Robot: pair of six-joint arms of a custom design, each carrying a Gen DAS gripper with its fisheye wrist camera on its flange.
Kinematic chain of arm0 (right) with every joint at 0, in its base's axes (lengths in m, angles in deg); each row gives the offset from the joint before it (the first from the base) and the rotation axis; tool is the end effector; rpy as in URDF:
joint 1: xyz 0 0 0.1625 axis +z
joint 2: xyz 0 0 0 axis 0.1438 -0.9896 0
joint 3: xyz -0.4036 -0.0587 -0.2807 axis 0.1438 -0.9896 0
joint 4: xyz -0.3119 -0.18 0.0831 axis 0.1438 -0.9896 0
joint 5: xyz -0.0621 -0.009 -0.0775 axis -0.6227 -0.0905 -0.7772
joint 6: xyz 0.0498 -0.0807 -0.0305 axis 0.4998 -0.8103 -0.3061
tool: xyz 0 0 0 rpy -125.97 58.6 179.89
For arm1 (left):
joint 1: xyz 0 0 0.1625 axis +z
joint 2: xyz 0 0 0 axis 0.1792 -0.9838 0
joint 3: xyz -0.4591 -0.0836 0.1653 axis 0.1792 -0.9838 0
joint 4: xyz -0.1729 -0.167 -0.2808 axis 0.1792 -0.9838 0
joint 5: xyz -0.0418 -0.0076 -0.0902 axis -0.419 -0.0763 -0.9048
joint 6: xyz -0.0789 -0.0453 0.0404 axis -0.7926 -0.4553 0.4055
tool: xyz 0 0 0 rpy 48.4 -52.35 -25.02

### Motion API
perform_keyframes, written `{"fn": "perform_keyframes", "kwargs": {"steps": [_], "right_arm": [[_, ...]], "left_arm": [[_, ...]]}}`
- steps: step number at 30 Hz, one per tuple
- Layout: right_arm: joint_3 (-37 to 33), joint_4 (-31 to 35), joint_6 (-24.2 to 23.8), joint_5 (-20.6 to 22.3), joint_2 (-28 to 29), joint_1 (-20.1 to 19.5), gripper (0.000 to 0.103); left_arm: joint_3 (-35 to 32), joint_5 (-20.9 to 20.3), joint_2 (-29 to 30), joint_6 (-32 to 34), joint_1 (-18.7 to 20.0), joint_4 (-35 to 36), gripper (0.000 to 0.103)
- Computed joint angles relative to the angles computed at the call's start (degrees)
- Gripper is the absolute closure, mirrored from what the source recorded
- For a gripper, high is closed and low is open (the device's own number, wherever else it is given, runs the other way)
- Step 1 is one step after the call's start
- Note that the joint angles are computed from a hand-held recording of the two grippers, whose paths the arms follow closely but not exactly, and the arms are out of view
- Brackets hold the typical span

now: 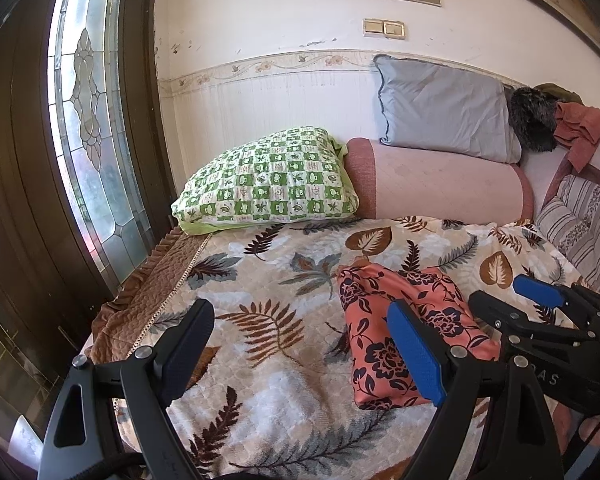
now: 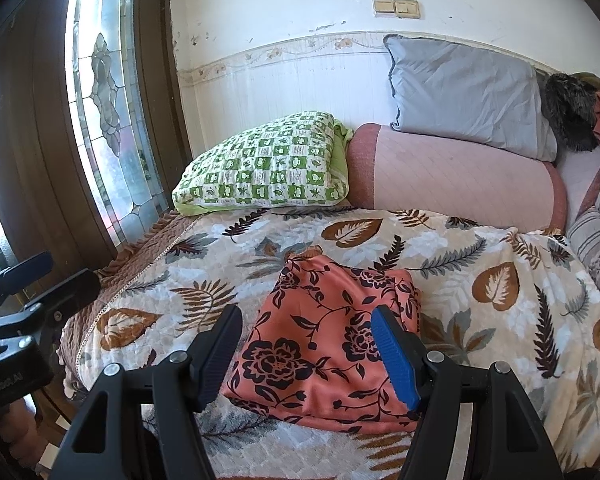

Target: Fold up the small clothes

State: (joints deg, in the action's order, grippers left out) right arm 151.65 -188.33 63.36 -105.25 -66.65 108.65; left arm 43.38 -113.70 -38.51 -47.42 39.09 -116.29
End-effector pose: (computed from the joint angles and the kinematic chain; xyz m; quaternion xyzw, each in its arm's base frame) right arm 0.3504 -0.5495 0.1351 0.1612 -0.8322 0.4343 0.3047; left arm -0.2026 -0.5560 0.3128 0.2876 0.8030 -0.4203 0.3095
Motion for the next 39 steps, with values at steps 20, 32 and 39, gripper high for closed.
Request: {"fn": "perform_keyframes", "kwargs": {"steps": [20,32,39], "right_arm": [[-5.87,1.47,0.49,4.28,0.99,-0.19,0.032],[1.14,-0.99,1.73,6.07,-1.94,-2.43,0.032],[4.09,-3.14,2.13,6.45,-4.61,-4.35,0.032]], "left_arm": [[-1.33,4.25,-1.72,0.38,-1.52,4.81,0.014],[-2.13,5.46,1.25,-1.59,-3.47,5.44,0.014],[-3.59,5.16,3.45,-1.36,-4.53,5.08,0.014]]}}
